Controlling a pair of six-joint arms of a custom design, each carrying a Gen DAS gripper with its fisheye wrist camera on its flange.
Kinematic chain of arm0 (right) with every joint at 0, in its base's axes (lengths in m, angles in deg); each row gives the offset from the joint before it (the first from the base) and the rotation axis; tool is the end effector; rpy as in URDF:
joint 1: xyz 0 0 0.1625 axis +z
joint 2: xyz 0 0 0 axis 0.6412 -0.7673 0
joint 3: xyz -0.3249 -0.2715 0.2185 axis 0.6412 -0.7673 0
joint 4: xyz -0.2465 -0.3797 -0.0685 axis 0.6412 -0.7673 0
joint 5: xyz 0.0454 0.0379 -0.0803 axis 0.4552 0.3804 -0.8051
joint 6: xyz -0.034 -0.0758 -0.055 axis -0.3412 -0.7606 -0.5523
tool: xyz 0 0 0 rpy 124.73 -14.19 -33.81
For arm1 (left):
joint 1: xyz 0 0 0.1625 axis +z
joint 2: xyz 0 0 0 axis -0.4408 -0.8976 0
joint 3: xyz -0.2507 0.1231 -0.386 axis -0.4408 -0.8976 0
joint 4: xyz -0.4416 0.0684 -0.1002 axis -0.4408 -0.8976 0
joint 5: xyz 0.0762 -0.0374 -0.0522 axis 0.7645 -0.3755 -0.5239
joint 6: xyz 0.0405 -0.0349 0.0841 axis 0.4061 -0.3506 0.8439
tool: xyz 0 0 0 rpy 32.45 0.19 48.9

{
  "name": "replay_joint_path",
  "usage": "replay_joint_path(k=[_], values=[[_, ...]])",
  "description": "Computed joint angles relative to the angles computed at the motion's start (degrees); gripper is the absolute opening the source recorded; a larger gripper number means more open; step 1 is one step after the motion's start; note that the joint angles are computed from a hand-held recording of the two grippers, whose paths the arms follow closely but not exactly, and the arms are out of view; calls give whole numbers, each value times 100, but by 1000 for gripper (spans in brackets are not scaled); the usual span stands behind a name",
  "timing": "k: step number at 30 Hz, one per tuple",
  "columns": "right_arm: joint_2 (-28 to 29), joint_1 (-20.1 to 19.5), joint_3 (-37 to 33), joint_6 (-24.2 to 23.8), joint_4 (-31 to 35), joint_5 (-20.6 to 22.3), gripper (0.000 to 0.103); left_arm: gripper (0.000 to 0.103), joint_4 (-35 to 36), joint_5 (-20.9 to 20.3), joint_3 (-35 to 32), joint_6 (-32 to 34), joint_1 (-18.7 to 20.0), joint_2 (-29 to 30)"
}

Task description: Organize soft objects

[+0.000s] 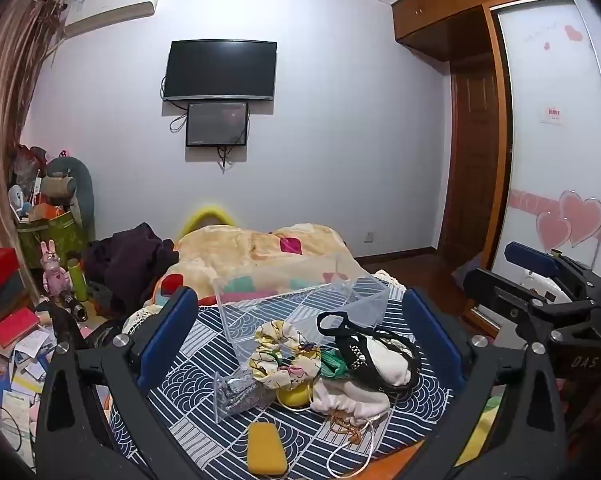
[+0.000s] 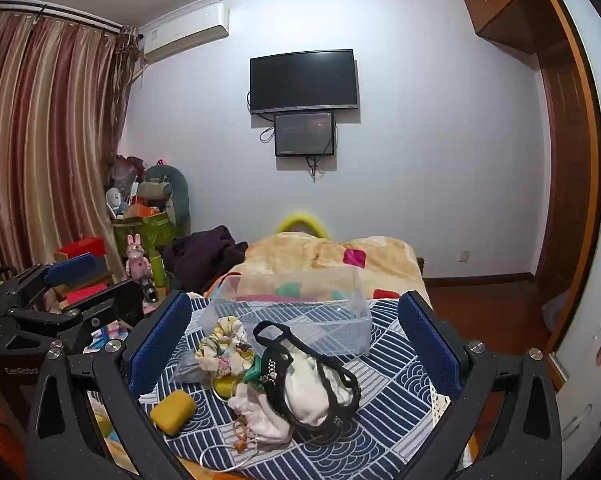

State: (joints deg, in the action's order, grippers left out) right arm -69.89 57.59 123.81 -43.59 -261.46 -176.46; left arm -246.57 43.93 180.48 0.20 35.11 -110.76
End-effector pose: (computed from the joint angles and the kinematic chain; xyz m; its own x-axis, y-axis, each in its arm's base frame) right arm 0.1342 -0.2333 0.3292 -0.7227 0.0311 0.6904 -0.6668 0.2312 -0.7084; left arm -0.3946 -0.2763 0.1188 -0.6439 0.5105 -0.5699 0.7461 0.2542 -0.6154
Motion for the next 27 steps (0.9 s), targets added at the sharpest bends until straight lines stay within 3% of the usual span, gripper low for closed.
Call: replay_joint_path(k=[27], values=[[53, 29, 38, 54, -107, -22, 103, 103, -179, 33, -5, 161, -46, 70]])
